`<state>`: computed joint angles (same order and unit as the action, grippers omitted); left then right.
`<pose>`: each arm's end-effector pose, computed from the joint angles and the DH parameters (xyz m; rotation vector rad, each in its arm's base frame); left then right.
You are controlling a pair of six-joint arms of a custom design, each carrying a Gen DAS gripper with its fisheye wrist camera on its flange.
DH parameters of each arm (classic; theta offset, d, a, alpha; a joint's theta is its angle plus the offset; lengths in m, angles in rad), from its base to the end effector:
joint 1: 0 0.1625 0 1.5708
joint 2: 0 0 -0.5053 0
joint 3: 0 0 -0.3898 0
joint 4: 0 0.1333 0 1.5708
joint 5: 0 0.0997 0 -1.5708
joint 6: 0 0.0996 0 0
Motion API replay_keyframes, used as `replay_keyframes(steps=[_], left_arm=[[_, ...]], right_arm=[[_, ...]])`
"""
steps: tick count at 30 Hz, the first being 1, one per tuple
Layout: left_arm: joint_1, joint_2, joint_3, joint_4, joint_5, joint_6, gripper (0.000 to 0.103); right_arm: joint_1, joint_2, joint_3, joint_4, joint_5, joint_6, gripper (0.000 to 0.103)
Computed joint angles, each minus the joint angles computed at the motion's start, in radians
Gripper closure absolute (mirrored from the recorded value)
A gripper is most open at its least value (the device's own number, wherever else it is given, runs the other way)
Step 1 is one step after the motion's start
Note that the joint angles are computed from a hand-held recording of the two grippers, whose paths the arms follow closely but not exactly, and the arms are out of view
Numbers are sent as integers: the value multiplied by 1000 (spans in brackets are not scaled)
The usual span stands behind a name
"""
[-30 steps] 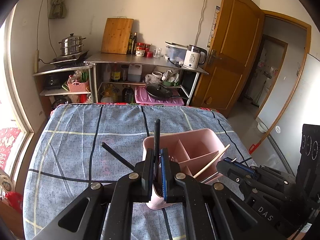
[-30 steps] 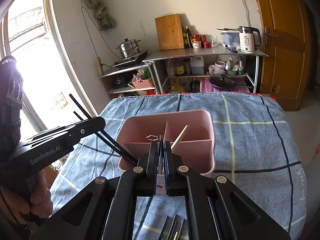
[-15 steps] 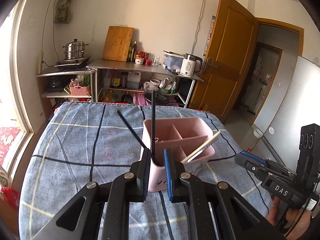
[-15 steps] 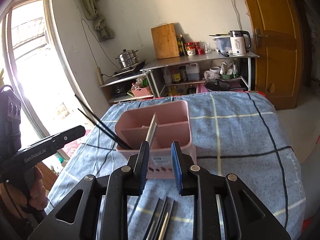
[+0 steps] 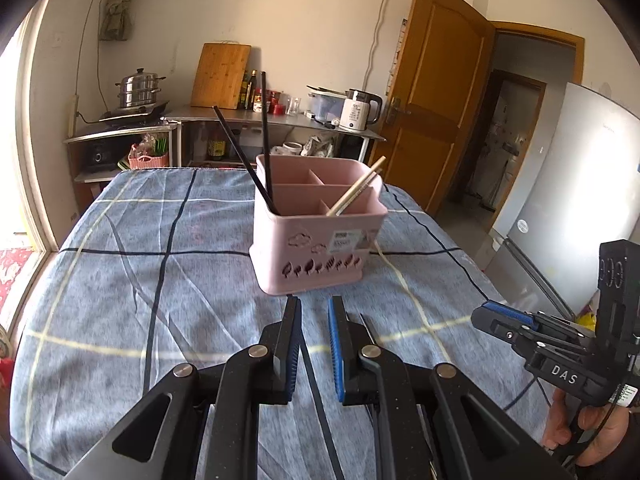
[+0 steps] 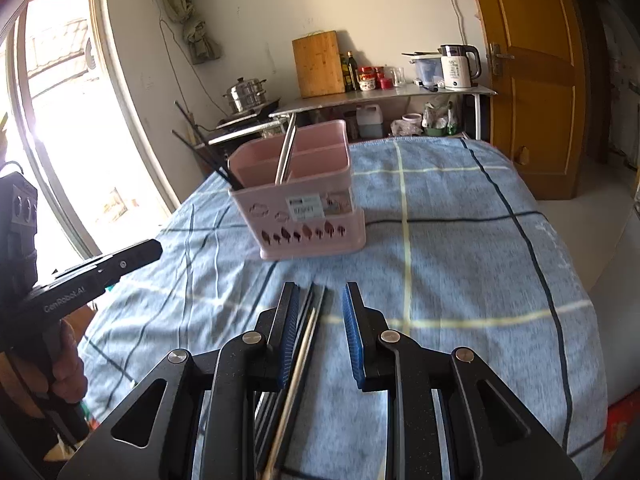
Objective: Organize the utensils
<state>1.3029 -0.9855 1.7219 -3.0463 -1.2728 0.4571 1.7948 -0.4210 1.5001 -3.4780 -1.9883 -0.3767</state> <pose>-0.0301 -0.7236 0.3187 0.7860 2.5017 -0.9724 0.2638 -0.7396 0.0373 0.5128 -2.4354 1.0458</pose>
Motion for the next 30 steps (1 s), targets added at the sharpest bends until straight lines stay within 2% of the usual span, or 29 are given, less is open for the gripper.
replay_keyframes(steps=[6, 14, 21, 30], left_arm=[[2, -39, 95, -54, -9, 16, 90], [17, -71, 170, -55, -41, 2, 90], [28, -61, 188, -19, -31, 6, 90], [46, -29, 154, 51, -23, -17, 90]], right_arm=[[1, -14, 78, -49, -18, 5, 79], [2, -15, 154, -113, -35, -15, 79], [-2, 1, 156, -81, -41, -11, 79], [-11, 26, 114, -17, -55, 10, 79]])
